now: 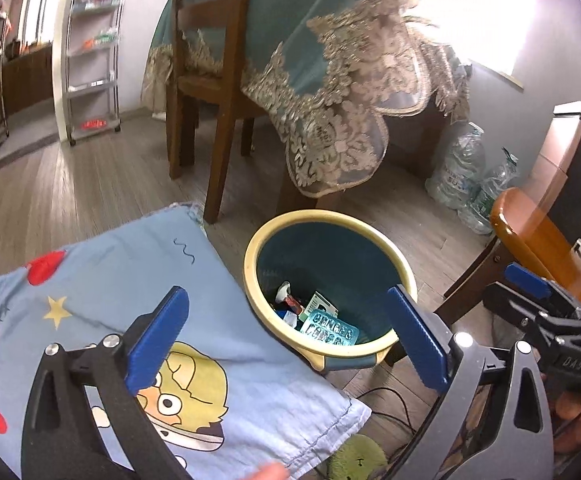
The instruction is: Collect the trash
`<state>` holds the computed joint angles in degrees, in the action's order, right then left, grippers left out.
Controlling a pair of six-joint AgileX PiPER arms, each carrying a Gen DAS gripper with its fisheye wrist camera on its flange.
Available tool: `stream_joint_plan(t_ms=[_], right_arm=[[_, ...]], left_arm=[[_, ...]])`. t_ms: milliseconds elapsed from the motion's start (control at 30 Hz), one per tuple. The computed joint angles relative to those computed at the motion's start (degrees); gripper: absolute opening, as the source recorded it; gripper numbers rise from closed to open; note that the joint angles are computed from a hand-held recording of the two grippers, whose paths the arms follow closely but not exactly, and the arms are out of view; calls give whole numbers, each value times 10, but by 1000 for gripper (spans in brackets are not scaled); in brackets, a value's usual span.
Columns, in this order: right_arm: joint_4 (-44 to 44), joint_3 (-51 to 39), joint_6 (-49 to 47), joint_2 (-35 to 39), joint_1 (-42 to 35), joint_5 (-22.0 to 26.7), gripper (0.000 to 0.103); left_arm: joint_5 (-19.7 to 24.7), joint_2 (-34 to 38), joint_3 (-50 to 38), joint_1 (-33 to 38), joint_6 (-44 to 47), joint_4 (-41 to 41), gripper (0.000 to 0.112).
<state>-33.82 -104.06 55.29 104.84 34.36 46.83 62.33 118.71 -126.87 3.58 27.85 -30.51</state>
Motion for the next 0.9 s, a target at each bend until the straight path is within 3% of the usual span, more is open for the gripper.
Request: stream_joint_plan(t_ms=[200,467,900], right_arm=[[-59,42,47,-30,25,0,97],[-93,64,74,-45,52,17,97],[-86,56,68,-38,51,25,97]], left_arm=[[-58,-67,100,7,39,-22,97],[-89,-117,171,11,56,-24,97],[-108,-129,195,8,71,-23,97]])
